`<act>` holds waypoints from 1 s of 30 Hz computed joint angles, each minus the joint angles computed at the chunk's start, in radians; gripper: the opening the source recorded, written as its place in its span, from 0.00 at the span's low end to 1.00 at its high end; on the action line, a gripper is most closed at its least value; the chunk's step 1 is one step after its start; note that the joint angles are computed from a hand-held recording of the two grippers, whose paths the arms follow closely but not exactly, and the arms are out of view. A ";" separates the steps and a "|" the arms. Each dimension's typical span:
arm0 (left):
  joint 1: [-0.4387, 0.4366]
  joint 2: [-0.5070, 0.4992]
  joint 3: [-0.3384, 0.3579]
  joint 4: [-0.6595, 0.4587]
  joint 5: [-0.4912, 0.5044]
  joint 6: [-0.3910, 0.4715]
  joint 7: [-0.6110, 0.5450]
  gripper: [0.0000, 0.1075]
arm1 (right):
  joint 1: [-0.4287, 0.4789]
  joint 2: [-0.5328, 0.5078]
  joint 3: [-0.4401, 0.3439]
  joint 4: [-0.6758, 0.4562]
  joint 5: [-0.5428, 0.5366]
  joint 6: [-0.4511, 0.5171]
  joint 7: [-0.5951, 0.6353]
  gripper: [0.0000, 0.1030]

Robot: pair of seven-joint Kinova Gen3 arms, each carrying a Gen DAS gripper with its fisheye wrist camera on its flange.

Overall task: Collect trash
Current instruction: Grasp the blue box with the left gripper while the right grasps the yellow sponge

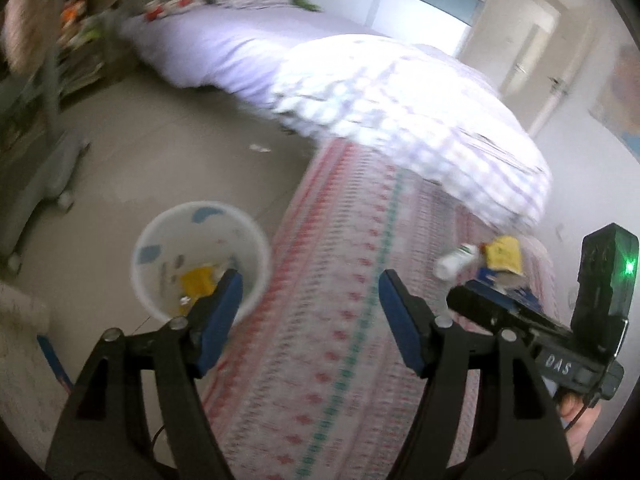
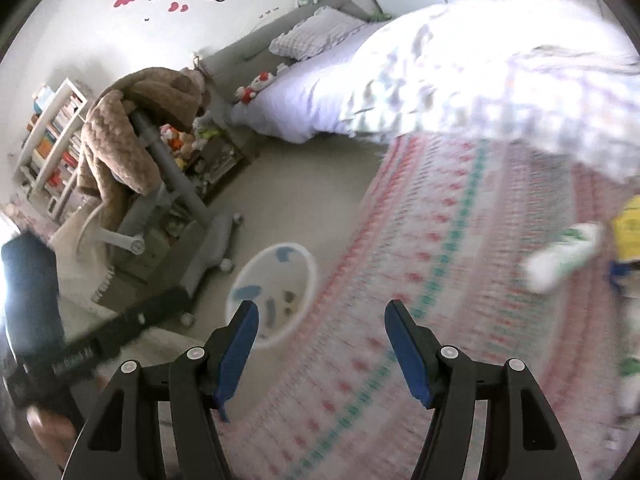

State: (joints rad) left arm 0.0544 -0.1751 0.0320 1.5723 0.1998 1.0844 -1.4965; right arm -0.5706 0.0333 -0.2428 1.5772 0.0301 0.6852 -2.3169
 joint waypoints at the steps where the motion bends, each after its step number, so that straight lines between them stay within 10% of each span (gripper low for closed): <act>1: 0.009 0.000 0.020 -0.011 -0.012 0.002 0.010 0.69 | 0.006 -0.032 0.004 0.016 -0.002 0.020 -0.001 0.66; 16: 0.306 0.170 0.263 -0.205 -0.307 0.055 0.203 0.69 | 0.294 -0.479 0.104 0.214 -0.070 0.194 0.022 0.66; 30: 0.580 0.513 0.185 -0.443 -0.410 0.030 0.189 0.69 | 0.481 -0.497 0.292 0.417 -0.230 0.187 0.070 0.66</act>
